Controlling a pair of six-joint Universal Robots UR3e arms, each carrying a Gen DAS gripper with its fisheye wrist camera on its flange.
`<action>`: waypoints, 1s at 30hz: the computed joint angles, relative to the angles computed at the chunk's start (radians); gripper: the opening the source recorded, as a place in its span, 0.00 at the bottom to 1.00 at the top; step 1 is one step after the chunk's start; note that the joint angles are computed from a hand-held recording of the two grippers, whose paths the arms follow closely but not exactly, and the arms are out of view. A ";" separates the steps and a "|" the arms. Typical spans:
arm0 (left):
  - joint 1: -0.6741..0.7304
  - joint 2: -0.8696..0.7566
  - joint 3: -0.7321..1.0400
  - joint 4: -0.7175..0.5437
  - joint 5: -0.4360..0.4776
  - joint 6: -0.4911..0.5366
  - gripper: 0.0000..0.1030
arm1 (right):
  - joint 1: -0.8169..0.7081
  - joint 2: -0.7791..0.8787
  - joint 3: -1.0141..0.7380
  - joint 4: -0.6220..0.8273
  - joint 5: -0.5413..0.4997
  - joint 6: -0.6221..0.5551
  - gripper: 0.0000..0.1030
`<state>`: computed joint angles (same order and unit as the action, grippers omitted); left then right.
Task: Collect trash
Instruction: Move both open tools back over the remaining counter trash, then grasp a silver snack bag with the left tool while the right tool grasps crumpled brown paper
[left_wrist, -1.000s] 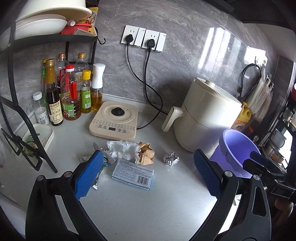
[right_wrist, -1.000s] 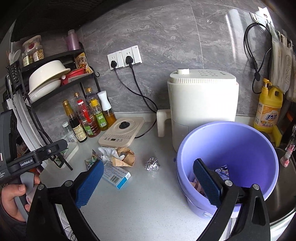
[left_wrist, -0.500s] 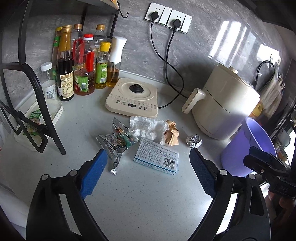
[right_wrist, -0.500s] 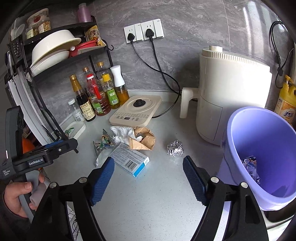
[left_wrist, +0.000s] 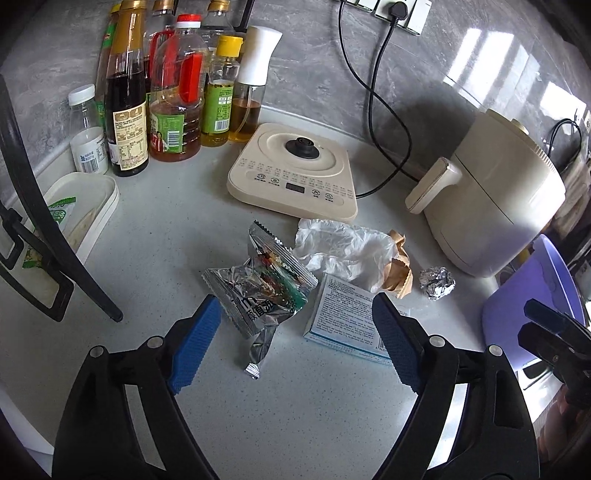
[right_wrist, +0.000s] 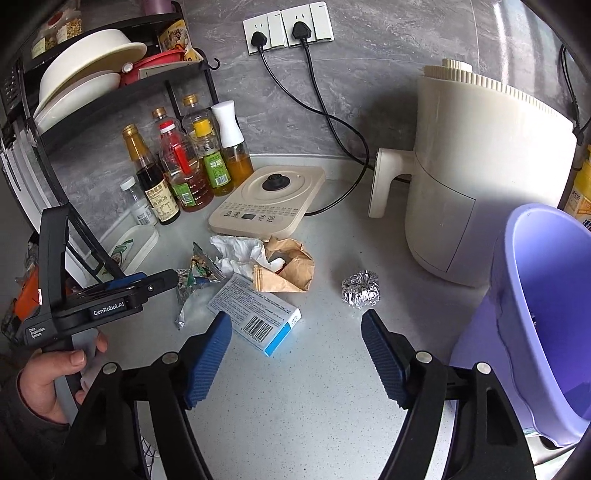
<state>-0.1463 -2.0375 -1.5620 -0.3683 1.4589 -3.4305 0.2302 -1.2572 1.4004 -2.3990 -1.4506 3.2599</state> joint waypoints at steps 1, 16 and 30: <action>0.000 -0.021 0.024 -0.013 0.003 0.001 0.81 | 0.005 0.035 -0.032 0.008 -0.001 -0.010 0.68; -0.015 -0.246 0.255 -0.076 0.049 -0.044 0.79 | 0.034 0.460 -0.547 0.185 0.040 -0.098 0.63; -0.001 -0.202 0.184 -0.037 0.009 -0.105 0.24 | 0.038 0.556 -0.685 0.301 0.063 -0.150 0.17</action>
<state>-0.1468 -2.2400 -1.3776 -0.4054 1.4677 -3.5355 0.2680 -0.7015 0.7159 -2.0980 -1.3875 3.1104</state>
